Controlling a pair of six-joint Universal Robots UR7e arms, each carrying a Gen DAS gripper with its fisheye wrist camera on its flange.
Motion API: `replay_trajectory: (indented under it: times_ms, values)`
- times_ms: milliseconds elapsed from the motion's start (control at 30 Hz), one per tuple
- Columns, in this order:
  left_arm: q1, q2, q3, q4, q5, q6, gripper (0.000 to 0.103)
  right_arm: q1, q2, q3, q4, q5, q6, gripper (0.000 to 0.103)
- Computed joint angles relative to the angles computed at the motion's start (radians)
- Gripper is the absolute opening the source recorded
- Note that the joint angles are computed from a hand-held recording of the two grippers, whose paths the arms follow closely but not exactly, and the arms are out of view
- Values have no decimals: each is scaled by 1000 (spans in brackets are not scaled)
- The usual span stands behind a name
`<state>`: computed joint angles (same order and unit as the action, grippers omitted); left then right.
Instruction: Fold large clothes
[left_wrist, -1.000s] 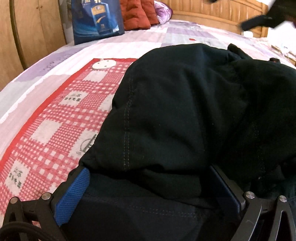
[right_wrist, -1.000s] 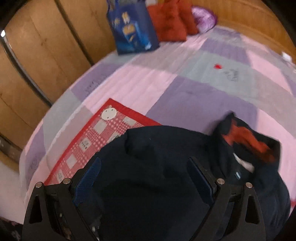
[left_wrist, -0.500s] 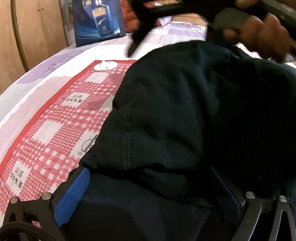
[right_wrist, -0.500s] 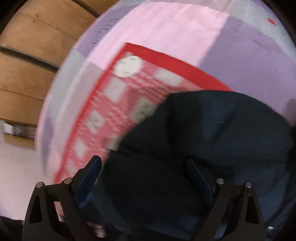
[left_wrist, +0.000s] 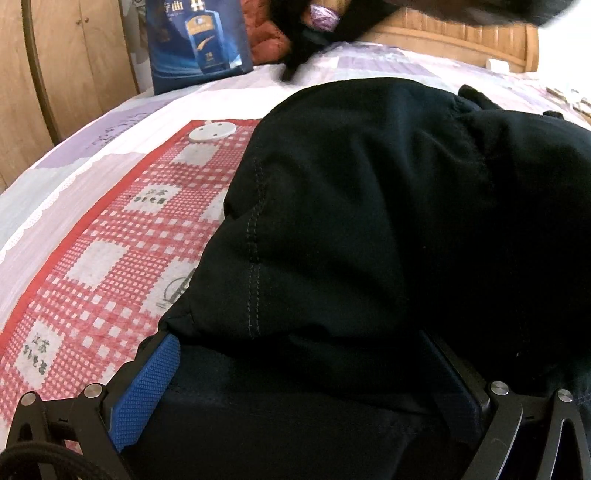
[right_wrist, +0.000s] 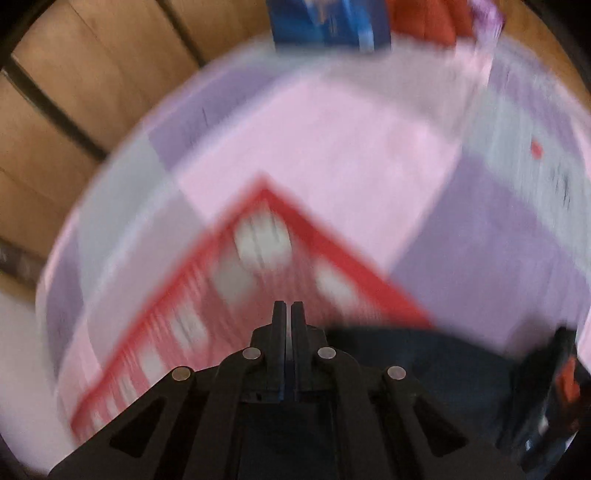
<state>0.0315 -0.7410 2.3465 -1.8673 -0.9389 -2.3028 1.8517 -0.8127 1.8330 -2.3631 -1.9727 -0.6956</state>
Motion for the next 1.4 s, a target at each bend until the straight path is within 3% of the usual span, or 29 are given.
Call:
replay_trajectory:
  times_ms: [100, 267, 367, 433, 467, 500, 533, 567, 633, 733, 767, 833, 900, 967, 1067, 1200, 1300, 1400]
  values:
    - [4, 4, -7, 9, -1, 3, 103, -54, 9, -46, 184, -86, 106, 4]
    - [5, 4, -4, 7, 0, 3, 103, -107, 37, -96, 307, -2, 296, 4]
    - [5, 3, -4, 7, 0, 3, 103, -101, 10, -75, 263, 29, 255, 4]
    - [5, 4, -6, 9, -1, 3, 103, -99, -25, -47, 220, 62, 205, 10]
    - [6, 4, -6, 10, -1, 4, 103, -91, -20, -56, 221, 70, 208, 36]
    - [7, 4, -7, 12, 0, 3, 103, -90, -24, -57, 238, 74, 212, 79]
    - [8, 4, -8, 13, 0, 4, 103, -88, -24, -79, 277, 79, 222, 93]
    - [9, 4, -7, 12, 0, 4, 103, -88, -19, -87, 294, 92, 225, 98]
    - [8, 4, -8, 14, -1, 3, 103, -76, -1, -102, 302, 94, 229, 98]
    - [8, 4, -7, 14, -1, 3, 103, -47, 50, -109, 311, -51, 282, 97]
    - [8, 5, -8, 14, -1, 3, 103, -53, 62, -117, 361, -47, 314, 95]
    - [7, 3, -6, 15, -2, 2, 103, -57, 58, -87, 336, -17, 274, 79]
    - [8, 3, -6, 17, -3, 2, 103, -56, 48, -54, 264, 35, 252, 38]
    - [9, 4, -7, 22, -5, 0, 103, -41, 47, -29, 173, 63, 240, 27]
    - [13, 6, -11, 30, -7, -1, 103, -9, 52, 20, 23, 62, 198, 26]
    - [13, 1, -5, 28, -7, 1, 103, -25, 6, 69, -218, 214, 176, 21]
    - [14, 1, -5, 29, -7, 2, 103, 8, -13, 82, -241, 100, 79, 21]
    - [13, 3, -8, 29, -8, 2, 103, 3, -146, 237, -434, 45, -152, 22]
